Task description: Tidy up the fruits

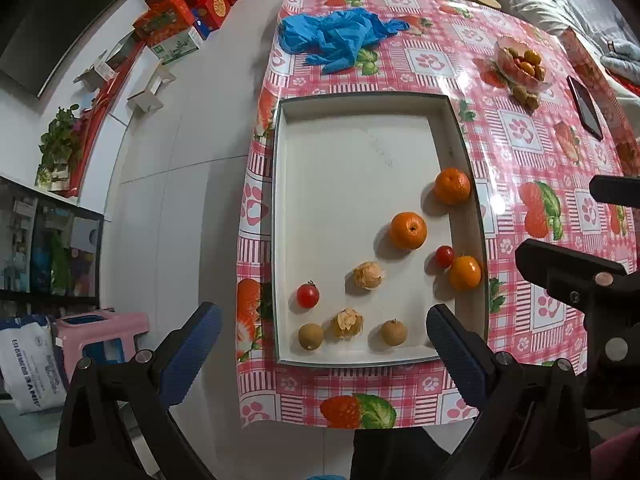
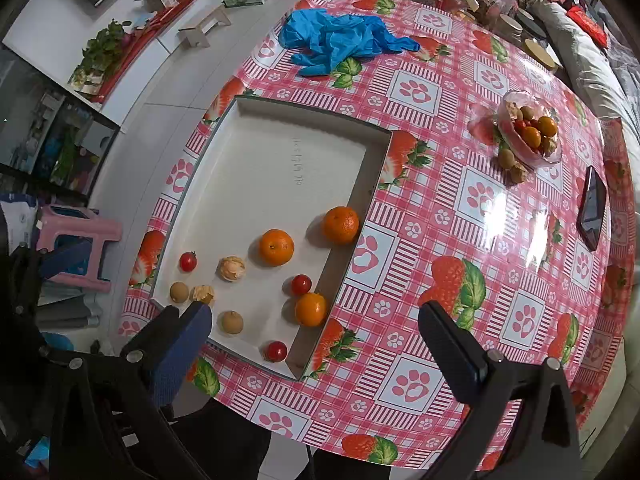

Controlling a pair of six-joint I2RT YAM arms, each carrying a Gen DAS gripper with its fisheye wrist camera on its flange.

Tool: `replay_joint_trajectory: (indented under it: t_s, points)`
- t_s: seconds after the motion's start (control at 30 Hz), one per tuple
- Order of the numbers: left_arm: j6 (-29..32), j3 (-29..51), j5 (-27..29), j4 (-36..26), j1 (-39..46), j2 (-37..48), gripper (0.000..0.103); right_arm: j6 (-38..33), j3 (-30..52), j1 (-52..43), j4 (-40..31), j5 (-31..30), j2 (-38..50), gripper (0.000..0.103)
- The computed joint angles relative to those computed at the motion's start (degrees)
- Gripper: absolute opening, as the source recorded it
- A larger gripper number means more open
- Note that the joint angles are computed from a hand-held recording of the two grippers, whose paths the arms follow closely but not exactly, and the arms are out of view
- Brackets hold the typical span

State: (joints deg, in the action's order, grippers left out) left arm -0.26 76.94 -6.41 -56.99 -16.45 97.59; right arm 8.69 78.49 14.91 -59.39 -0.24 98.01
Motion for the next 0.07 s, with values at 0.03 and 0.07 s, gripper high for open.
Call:
replay_joint_trajectory:
  t_s: [0.03,0.07]
  points:
    - [-0.1,-0.1,0.1,0.0,0.0,-0.1,0.103,-0.2,0.3,-0.1,-0.2,0.0,0.1,0.103]
    - [-0.1,-0.2,0.2,0.0,0.0,-0.1,0.103,-0.1,0.2,0.0,-0.1,0.0,0.1,0.103]
